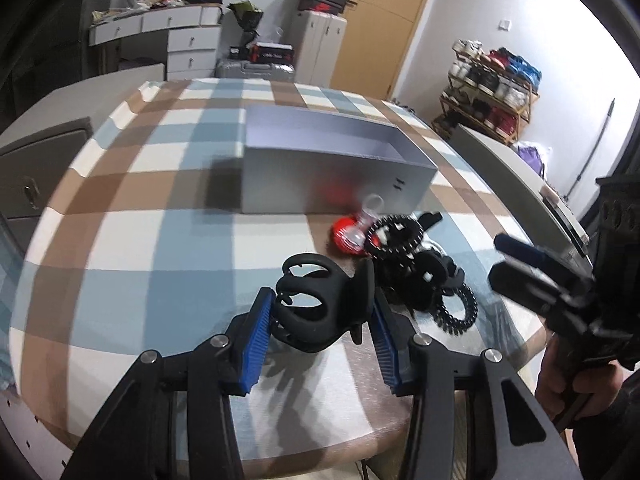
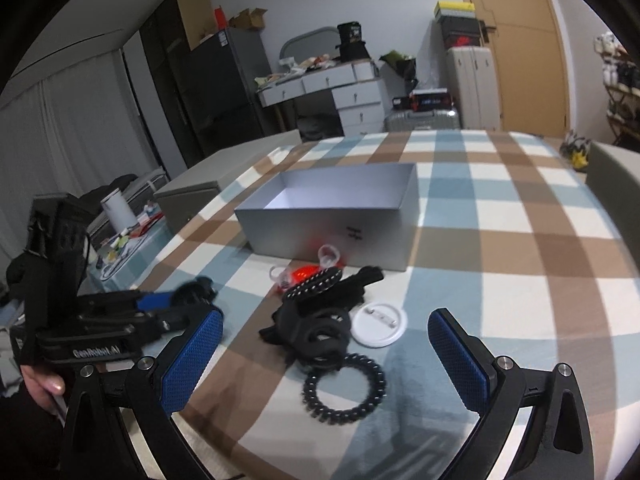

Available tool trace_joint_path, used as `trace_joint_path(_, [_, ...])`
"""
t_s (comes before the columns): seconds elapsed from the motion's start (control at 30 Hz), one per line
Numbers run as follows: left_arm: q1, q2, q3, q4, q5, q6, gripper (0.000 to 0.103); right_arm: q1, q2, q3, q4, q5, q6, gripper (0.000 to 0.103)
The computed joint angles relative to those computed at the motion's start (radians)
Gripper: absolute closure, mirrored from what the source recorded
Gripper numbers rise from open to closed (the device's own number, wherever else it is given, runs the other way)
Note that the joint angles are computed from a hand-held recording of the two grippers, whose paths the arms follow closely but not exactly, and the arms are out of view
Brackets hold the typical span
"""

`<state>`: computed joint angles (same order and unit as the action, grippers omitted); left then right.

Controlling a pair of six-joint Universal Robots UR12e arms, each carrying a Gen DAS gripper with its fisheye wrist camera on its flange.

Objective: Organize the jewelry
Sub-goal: 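Lower the left tool onto the black claw hair clip and close, then grasp a second black claw clip with the right tool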

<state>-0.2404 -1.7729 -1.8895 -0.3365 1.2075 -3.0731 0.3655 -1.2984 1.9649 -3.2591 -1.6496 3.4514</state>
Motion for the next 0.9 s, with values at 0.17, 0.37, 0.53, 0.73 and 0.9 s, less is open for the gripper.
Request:
trace_joint_path(0.17, [0.005, 0.005, -0.002, 0.016, 0.015, -0.011, 0.063, 0.001, 0.013, -0.020, 0.046, 0.028, 0.002, 0.000])
trace_joint_path(0.37, [0.002, 0.008, -0.001, 0.020, 0.063, -0.010, 0.063, 0.003, 0.027, -0.040, 0.096, 0.037, 0.006, 0.003])
trace_joint_path(0.53, [0.009, 0.013, -0.011, 0.036, 0.057, -0.018, 0.062, 0.001, 0.031, -0.046, 0.123, 0.040, 0.023, 0.007])
trace_joint_path(0.73, [0.018, 0.013, -0.014, 0.034, 0.050, -0.028, 0.062, 0.001, 0.032, -0.052, 0.144, 0.052, 0.025, 0.023])
trace_joint_path(0.9, [0.023, 0.018, -0.022, 0.042, 0.045, -0.023, 0.062, 0.008, 0.034, -0.058, 0.158, 0.032, 0.016, 0.031])
